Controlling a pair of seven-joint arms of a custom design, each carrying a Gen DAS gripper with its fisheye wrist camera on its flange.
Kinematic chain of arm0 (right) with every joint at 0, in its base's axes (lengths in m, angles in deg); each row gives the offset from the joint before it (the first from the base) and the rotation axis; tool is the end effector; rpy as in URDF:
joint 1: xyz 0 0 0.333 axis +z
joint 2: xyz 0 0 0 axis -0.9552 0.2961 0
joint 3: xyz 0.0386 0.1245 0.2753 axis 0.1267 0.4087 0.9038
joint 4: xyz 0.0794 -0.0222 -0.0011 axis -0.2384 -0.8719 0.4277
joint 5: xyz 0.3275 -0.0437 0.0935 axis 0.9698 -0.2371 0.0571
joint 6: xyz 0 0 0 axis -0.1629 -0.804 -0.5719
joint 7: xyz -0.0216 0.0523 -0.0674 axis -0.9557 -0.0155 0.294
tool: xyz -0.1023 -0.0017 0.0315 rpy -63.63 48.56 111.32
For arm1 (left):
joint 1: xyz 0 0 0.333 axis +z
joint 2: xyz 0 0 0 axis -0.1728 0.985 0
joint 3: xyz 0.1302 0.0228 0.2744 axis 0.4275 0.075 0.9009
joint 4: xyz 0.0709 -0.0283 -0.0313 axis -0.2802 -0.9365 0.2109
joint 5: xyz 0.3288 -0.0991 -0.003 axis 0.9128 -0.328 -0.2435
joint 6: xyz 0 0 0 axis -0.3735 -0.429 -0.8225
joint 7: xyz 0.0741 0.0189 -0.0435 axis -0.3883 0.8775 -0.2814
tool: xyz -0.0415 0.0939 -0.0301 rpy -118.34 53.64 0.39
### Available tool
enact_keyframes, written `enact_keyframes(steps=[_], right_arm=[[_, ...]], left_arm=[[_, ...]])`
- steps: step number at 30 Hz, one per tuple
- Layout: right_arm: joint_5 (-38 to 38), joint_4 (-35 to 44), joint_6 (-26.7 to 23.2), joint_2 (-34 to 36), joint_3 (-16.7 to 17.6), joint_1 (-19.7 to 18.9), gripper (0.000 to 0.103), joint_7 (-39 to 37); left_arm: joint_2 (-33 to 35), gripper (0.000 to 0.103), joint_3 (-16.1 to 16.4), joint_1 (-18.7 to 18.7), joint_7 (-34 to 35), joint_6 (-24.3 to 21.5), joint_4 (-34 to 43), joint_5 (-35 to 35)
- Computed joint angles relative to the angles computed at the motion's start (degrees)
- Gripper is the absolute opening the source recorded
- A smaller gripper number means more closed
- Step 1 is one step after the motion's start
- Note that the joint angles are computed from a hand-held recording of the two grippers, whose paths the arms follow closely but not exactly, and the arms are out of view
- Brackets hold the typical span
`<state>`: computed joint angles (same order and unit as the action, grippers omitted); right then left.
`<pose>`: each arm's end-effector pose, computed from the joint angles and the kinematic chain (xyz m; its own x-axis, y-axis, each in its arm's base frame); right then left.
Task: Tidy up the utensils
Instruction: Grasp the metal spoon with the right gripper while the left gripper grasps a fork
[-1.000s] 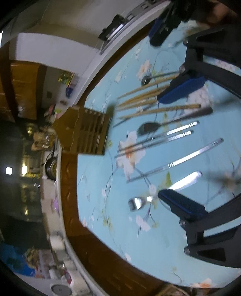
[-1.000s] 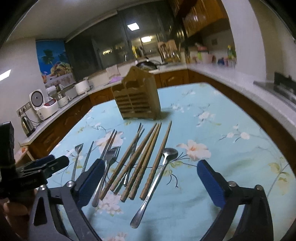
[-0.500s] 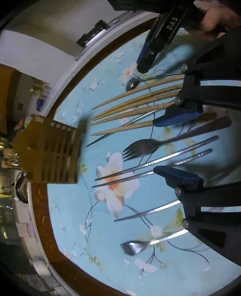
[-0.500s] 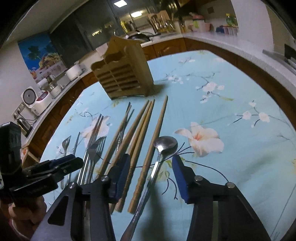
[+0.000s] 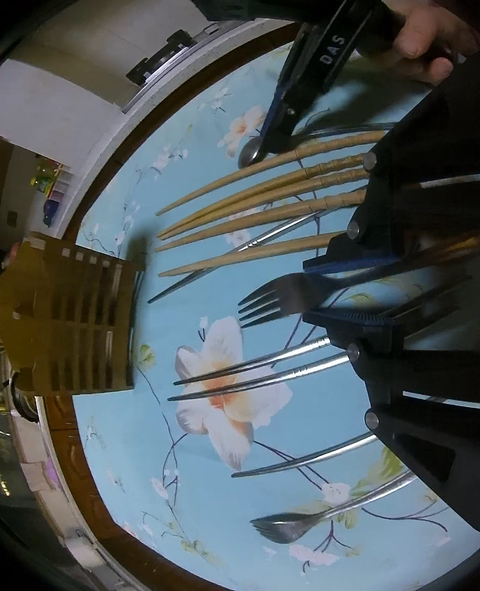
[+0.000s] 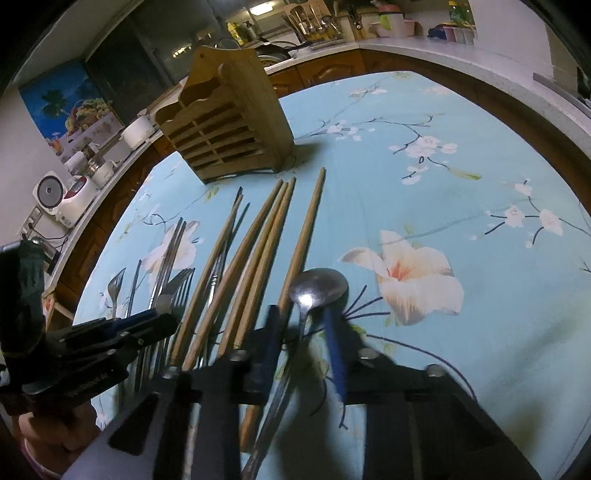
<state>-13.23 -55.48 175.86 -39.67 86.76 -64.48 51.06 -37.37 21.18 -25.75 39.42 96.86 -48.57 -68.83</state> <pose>0.4395 0.0339 0.4474 0.2620 -0.9063 -0.3315 -0.8508 -0.0548 -0.5226 0.4416 -0.1990 0.5193 -0.0633 -0.9820 0.1778 -0.8534 -0.0390 -0.5198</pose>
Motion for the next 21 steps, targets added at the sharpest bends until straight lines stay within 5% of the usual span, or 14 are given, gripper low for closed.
enact_keyframes(steps=[6,9,21], right_arm=[[2.5,-0.2,-1.6,-1.0,-1.0,-0.1,0.003,-2.0],[3.9,-0.4,-2.2,-2.2,-1.4,-0.1,0.003,-3.0],[8.8,1.3,-3.7,-7.7,-2.7,-0.2,0.002,-5.2]], left_arm=[[-1.8,0.017,1.4,-1.2,3.9,3.1,-2.3,-3.9],[-1.5,0.017,0.5,-1.3,1.5,5.2,-2.5,-2.5],[-11.9,0.016,5.0,-4.4,-0.2,9.5,-8.8,-3.5]])
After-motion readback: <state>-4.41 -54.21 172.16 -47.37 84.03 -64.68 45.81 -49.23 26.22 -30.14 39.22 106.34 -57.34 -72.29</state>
